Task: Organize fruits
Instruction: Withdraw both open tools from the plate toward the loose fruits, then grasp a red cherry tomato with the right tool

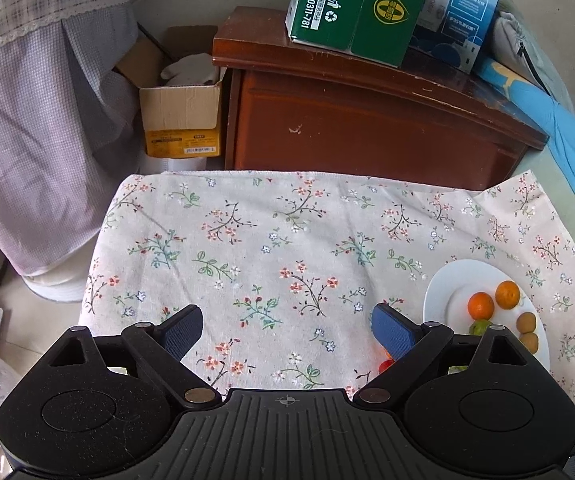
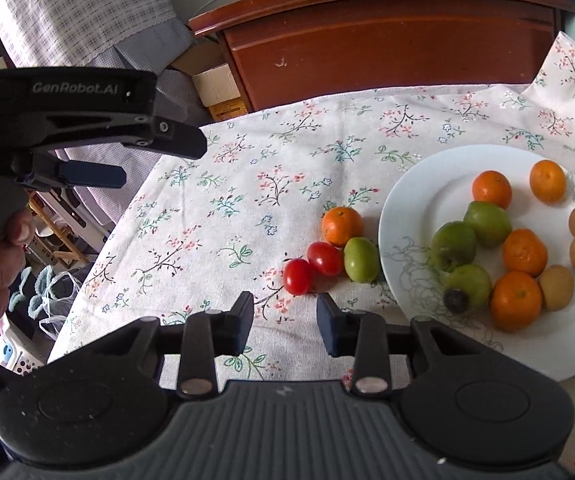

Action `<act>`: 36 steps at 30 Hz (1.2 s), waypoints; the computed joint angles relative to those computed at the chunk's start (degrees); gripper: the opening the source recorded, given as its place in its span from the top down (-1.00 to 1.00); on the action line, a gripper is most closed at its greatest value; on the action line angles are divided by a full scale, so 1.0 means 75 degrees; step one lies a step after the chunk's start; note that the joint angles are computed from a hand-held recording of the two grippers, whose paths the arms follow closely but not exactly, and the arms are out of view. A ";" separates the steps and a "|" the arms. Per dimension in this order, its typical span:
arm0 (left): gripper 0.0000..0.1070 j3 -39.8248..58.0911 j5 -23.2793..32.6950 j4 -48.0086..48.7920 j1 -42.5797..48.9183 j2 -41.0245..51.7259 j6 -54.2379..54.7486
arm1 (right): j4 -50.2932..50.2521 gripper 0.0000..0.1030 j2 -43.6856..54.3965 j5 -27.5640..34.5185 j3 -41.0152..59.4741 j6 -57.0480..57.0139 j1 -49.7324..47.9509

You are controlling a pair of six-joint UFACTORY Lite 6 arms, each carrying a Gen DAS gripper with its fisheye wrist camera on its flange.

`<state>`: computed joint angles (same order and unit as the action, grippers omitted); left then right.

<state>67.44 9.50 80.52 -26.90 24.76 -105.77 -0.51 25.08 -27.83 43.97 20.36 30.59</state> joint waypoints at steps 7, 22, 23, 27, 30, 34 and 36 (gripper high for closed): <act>-0.74 0.0251 0.0083 -0.0023 -0.0037 0.0413 0.0015 | 0.0661 0.38 0.0592 -0.0232 0.0417 -0.0578 0.0080; -0.74 0.0559 -0.0076 -0.0333 -0.0214 0.1005 0.0688 | 0.0754 0.66 0.0656 -0.0347 0.0476 -0.0649 0.0140; -0.74 0.0562 -0.0097 -0.0263 -0.0222 0.1031 0.0670 | 0.0604 0.66 0.0488 -0.0275 0.0359 -0.0501 0.0088; -0.74 0.0536 -0.0023 0.0279 -0.0311 0.1128 0.0405 | 0.0544 0.66 -0.0310 -0.0026 -0.0257 -0.0498 -0.0119; -0.73 0.0442 0.0027 0.1305 -0.0384 0.1137 -0.0319 | 0.0596 0.66 -0.0841 -0.0095 -0.0749 -0.0603 -0.0301; -0.73 0.0357 -0.0040 0.2458 -0.0535 0.1211 -0.0706 | 0.0525 0.66 -0.1473 -0.0115 -0.1232 -0.0610 -0.0613; -0.73 0.0276 -0.0150 0.3811 -0.0612 0.1236 -0.1637 | 0.0506 0.66 -0.1657 -0.0108 -0.1344 -0.0599 -0.0770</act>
<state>69.51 8.38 109.11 -31.50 34.03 -118.05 3.29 12.65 -28.65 33.89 15.87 24.81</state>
